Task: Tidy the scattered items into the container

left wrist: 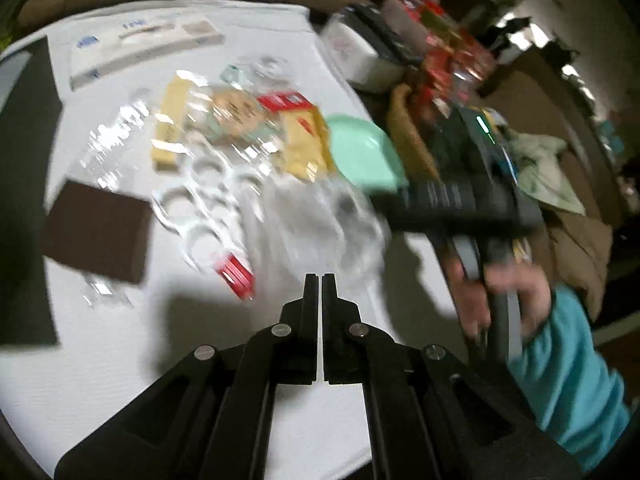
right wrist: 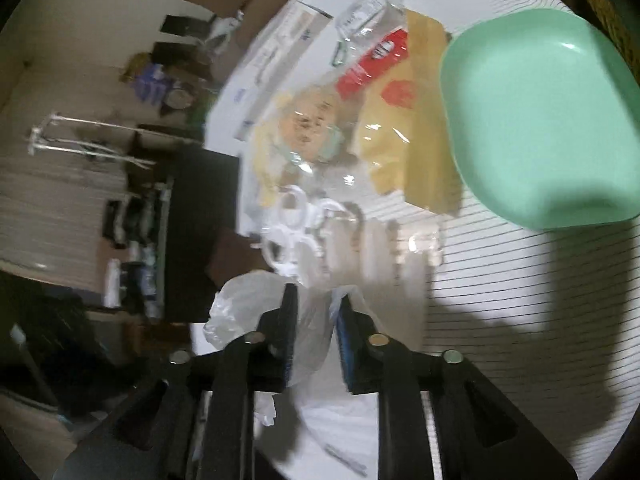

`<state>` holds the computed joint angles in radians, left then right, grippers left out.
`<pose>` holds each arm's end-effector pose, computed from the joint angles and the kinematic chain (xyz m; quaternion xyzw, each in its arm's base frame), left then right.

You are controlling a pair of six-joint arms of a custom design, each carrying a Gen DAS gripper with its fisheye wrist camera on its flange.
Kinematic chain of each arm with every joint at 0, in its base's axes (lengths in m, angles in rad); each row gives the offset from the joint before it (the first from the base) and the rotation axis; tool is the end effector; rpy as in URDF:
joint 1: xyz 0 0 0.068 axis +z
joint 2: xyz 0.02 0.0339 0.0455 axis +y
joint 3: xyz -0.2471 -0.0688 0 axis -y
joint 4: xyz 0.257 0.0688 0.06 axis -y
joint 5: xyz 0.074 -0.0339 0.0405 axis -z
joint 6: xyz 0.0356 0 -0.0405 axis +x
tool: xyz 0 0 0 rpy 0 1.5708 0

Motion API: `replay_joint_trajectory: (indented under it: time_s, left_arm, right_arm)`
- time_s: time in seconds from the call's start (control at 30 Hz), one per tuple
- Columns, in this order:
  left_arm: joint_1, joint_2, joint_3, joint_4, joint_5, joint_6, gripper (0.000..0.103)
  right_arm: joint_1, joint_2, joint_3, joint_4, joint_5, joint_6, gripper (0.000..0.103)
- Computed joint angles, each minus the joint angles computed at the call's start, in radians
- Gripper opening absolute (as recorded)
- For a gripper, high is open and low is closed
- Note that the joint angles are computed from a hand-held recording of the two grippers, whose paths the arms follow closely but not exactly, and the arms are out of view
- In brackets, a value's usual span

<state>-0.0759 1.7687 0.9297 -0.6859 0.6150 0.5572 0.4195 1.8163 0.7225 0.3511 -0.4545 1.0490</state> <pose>0.2873 -0.0424 0.1017 0.3032 0.9033 -0.2887 0.0934 0.2945 0.1484 0.0807 0.1899 0.8762 0.4158 0.1528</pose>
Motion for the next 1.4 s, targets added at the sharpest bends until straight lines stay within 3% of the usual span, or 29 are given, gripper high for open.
replay_joint_trajectory:
  time_s: [0.13, 0.23, 0.27, 0.33, 0.47, 0.57, 0.67, 0.73, 0.77, 0.87, 0.97, 1.17, 1.27, 1.3, 1.33, 1.4]
  left_arm:
    - [-0.141, 0.020, -0.144, 0.194, -0.207, -0.065, 0.002]
    - [-0.172, 0.137, -0.148, 0.296, -0.279, -0.145, 0.002]
    - [-0.161, 0.146, -0.153, 0.313, -0.269, -0.151, 0.002]
    - [-0.140, 0.141, -0.162, 0.323, -0.256, -0.157, 0.002]
    - [-0.104, 0.114, -0.161, 0.287, -0.224, -0.133, 0.002]
    - [-0.012, 0.014, -0.166, 0.181, -0.119, -0.059, 0.003]
    - [0.064, -0.047, -0.155, 0.068, -0.071, 0.050, 0.006]
    - [0.091, -0.076, -0.161, 0.022, -0.075, 0.108, 0.009]
    - [0.106, -0.097, -0.173, 0.007, -0.080, 0.126, 0.009]
    - [0.164, -0.105, -0.179, -0.033, -0.054, 0.169, 0.009]
    - [0.201, -0.071, -0.190, 0.006, -0.047, 0.171, 0.009]
    - [0.240, 0.058, -0.161, 0.046, -0.010, 0.181, 0.009]
    - [0.252, 0.099, -0.134, 0.029, 0.010, 0.194, 0.009]
    - [0.253, 0.106, -0.129, 0.026, 0.016, 0.196, 0.009]
    - [0.259, 0.111, -0.123, 0.020, 0.021, 0.203, 0.009]
    - [0.279, 0.118, -0.108, -0.007, 0.037, 0.226, 0.009]
  right_arm:
    - [-0.038, -0.020, -0.033, 0.015, -0.067, 0.049, 0.051]
    - [-0.062, -0.099, -0.098, 0.023, -0.090, 0.097, 0.062]
    - [-0.068, -0.153, -0.132, 0.017, -0.086, 0.100, 0.065]
    - [-0.081, -0.303, -0.187, -0.090, -0.044, 0.044, 0.088]
    - [-0.087, -0.678, -0.304, -0.337, 0.071, -0.057, 0.090]
    - [0.031, -0.791, -0.328, -0.467, 0.177, -0.119, 0.089]
    - [0.321, -0.701, -0.268, -0.551, 0.444, -0.207, 0.081]
    - [0.464, -0.566, -0.198, -0.562, 0.556, -0.266, 0.060]
    - [0.525, -0.484, -0.148, -0.568, 0.597, -0.296, 0.056]
    - [0.645, -0.266, 0.005, -0.595, 0.688, -0.383, 0.054]
    - [0.707, -0.079, 0.150, -0.662, 0.773, -0.470, 0.052]
    - [0.748, 0.141, 0.295, -0.695, 0.832, -0.542, 0.052]
    - [0.752, 0.166, 0.325, -0.709, 0.887, -0.566, 0.051]
    - [0.739, 0.168, 0.330, -0.712, 0.877, -0.564, 0.041]
    - [0.724, 0.162, 0.326, -0.703, 0.851, -0.555, 0.024]
    - [0.665, 0.096, 0.266, -0.633, 0.734, -0.504, 0.012]
